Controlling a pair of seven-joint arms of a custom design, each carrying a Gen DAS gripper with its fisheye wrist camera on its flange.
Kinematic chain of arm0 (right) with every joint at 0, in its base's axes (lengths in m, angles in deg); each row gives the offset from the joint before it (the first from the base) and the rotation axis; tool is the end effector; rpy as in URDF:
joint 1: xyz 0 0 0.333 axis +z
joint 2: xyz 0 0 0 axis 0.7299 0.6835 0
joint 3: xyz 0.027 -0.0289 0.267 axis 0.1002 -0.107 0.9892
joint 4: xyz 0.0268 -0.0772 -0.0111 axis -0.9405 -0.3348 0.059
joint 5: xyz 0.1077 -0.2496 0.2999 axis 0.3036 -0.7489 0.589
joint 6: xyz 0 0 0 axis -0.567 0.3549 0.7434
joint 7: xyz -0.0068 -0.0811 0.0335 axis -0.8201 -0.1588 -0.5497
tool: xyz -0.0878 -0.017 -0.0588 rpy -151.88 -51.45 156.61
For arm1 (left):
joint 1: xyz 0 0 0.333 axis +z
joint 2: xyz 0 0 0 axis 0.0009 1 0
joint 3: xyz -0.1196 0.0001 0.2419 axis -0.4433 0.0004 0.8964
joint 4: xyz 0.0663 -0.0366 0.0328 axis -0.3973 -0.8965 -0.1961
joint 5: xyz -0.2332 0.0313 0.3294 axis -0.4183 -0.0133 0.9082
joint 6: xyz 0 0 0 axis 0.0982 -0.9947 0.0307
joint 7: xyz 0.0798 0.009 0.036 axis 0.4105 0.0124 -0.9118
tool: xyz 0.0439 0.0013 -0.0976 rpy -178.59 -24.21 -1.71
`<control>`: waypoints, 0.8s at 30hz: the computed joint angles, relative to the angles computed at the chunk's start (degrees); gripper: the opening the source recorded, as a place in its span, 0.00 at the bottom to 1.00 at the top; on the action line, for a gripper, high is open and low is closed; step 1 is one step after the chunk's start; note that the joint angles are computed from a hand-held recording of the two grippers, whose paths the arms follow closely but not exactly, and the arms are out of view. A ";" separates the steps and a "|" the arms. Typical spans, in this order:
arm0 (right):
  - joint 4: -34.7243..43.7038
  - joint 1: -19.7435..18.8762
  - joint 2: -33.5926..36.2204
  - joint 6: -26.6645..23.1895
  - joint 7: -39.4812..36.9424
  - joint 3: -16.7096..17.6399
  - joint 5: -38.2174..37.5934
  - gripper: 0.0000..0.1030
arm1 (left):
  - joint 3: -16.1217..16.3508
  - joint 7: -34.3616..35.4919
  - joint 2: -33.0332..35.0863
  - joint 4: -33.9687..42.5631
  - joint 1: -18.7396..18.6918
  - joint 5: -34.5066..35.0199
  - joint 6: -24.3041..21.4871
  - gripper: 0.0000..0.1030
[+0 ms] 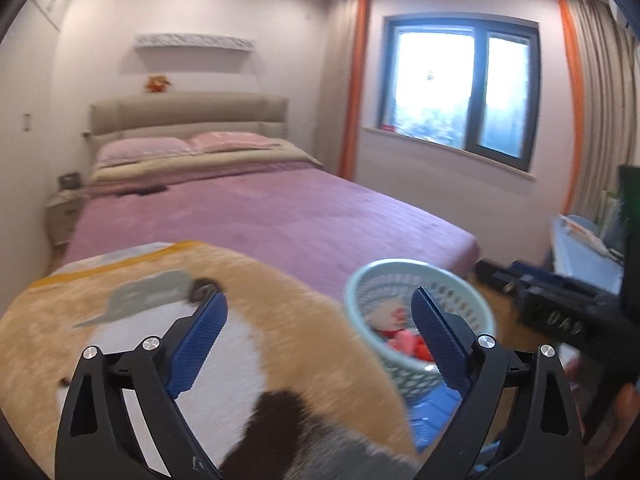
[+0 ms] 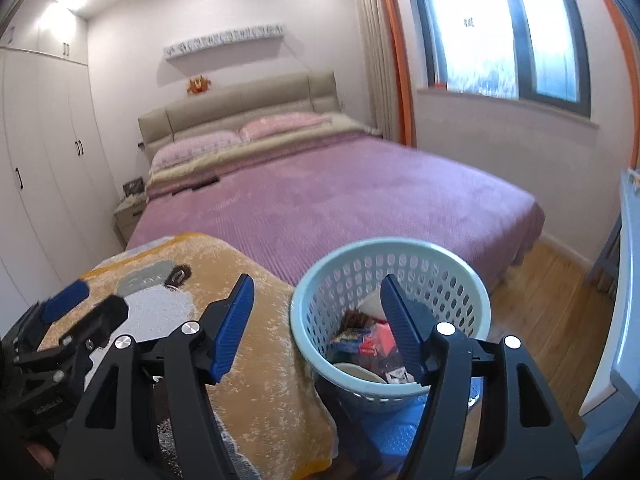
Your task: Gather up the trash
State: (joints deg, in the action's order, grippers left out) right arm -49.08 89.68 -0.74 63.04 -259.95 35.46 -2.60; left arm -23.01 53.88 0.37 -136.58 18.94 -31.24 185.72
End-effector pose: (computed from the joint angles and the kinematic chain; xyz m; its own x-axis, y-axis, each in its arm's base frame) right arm 0.4083 0.5064 0.5383 -0.0862 -0.9879 -0.1292 -0.4711 0.1547 -0.8684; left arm 0.4282 -0.2917 0.5060 -0.2702 -0.9571 0.1043 -0.4195 0.0195 -0.9075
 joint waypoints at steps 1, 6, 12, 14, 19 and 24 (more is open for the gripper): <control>-0.52 0.49 -0.22 -0.50 1.52 0.14 -1.58 0.60 | -1.41 -1.63 -3.38 -2.13 1.47 -0.72 0.20 0.88; 0.95 3.75 1.20 -8.03 4.92 1.04 -8.43 0.60 | -7.94 -7.79 -16.00 -8.68 7.81 -3.66 1.02 0.89; 1.28 6.54 1.87 -14.35 7.69 1.41 -12.08 0.60 | -11.80 -12.42 -22.46 -12.50 11.37 -5.41 3.13 0.89; 1.55 7.23 2.32 -16.41 7.77 1.52 -12.05 0.60 | -10.64 -11.75 -21.34 -13.02 10.47 -5.39 4.26 0.89; 2.00 8.51 3.27 -19.15 8.42 1.45 -12.09 0.60 | -11.06 -11.21 -23.36 -14.35 10.19 -6.99 4.37 0.93; 2.86 8.98 4.74 -19.21 8.83 0.74 -11.28 0.60 | -10.89 -11.11 -23.28 -14.35 9.78 -7.17 3.18 0.93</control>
State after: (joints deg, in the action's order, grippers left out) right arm -46.23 98.66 4.00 43.83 -251.11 36.20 -13.88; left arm -33.90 42.77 -22.90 -150.92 28.73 -38.40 188.90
